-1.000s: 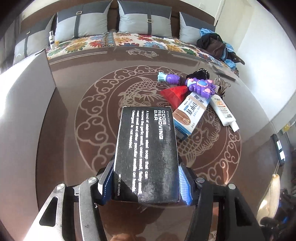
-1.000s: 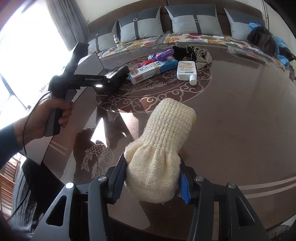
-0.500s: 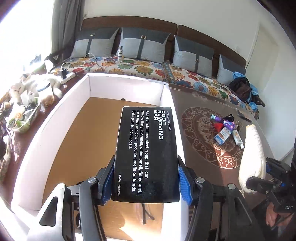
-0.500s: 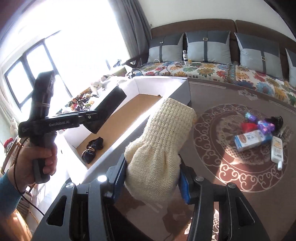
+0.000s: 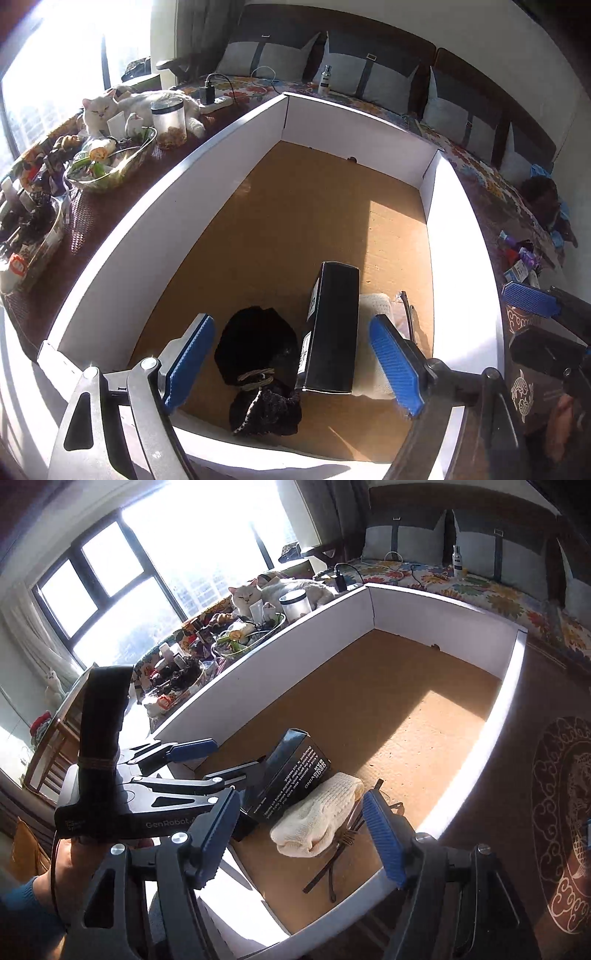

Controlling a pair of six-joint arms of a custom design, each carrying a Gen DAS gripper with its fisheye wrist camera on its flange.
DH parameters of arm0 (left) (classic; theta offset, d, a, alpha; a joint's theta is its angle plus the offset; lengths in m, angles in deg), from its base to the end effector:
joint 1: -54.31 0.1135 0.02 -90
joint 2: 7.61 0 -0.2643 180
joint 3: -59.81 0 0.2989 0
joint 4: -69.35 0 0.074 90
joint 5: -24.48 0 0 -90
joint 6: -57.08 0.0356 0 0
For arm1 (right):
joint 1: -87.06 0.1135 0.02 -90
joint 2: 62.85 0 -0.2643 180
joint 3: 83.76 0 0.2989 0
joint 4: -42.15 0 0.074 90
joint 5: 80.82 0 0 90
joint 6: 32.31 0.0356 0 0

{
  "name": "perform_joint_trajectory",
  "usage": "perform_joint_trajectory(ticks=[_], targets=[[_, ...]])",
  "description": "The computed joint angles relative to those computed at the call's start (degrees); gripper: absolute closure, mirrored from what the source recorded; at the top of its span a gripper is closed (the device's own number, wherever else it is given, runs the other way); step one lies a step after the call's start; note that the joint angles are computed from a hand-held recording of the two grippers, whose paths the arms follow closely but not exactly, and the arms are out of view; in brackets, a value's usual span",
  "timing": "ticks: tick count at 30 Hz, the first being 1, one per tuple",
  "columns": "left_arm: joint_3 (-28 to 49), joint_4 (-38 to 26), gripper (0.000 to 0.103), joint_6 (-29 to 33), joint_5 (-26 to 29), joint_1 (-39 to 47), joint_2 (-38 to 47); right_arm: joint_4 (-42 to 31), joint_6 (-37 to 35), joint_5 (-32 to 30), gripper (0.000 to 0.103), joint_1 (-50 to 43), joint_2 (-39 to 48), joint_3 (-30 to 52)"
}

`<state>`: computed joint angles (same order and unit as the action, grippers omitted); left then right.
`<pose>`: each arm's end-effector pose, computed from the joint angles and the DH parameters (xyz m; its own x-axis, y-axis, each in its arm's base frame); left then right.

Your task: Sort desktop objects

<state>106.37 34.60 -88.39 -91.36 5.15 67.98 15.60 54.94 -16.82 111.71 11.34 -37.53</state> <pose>0.1834 -0.1884 0.1293 -0.7897 -0.2202 -0.5726 -0.1687 0.9753 -0.1423 0.2421 0.1283 0.1414 -0.7101 -0.3733 -0.5970 -0.6410 0.6936 0.3287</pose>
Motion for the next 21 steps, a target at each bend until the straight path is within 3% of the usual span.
perform_joint_trajectory(ticks=[5, 7, 9, 12, 14, 15, 18, 21], targets=[[3.7, -2.3, 0.017, -2.9, -5.1, -7.7, -1.3, -3.6, -7.9, -4.7, 0.008, -15.2, -16.5, -7.9], [7.3, -0.7, 0.017, -2.3, -6.4, -12.0, 1.4, -4.7, -15.1, -5.7, 0.003, -25.1, -22.9, -12.6], [12.3, 1.7, 0.017, -0.5, -7.0, -16.2, 6.1, -4.9, -25.2, -6.8, 0.002, -37.0, -24.0, -15.8], [21.0, 5.9, 0.014, 3.3, -5.9, -21.3, 15.0, 2.0, -41.0, -3.7, 0.002, -52.7, -12.2, -16.3], [27.3, 8.7, 0.002, 5.2, -3.5, -23.4, 22.1, 7.6, -49.2, -2.6, 0.002, -62.7, -1.6, -14.1], [30.3, 10.2, 0.001, 5.9, -2.0, -24.1, 25.9, 9.6, -51.9, -2.8, 0.002, -67.2, 3.2, -12.4], [41.6, 10.4, 0.001, 6.6, 3.6, -24.8, 39.2, 12.3, -55.1, -3.1, 0.002, -76.5, 15.2, -5.4], [53.3, 7.4, 0.001, 7.2, 7.5, -24.3, 51.5, 11.7, -55.5, -3.5, 0.002, -81.8, 21.4, -0.5]])
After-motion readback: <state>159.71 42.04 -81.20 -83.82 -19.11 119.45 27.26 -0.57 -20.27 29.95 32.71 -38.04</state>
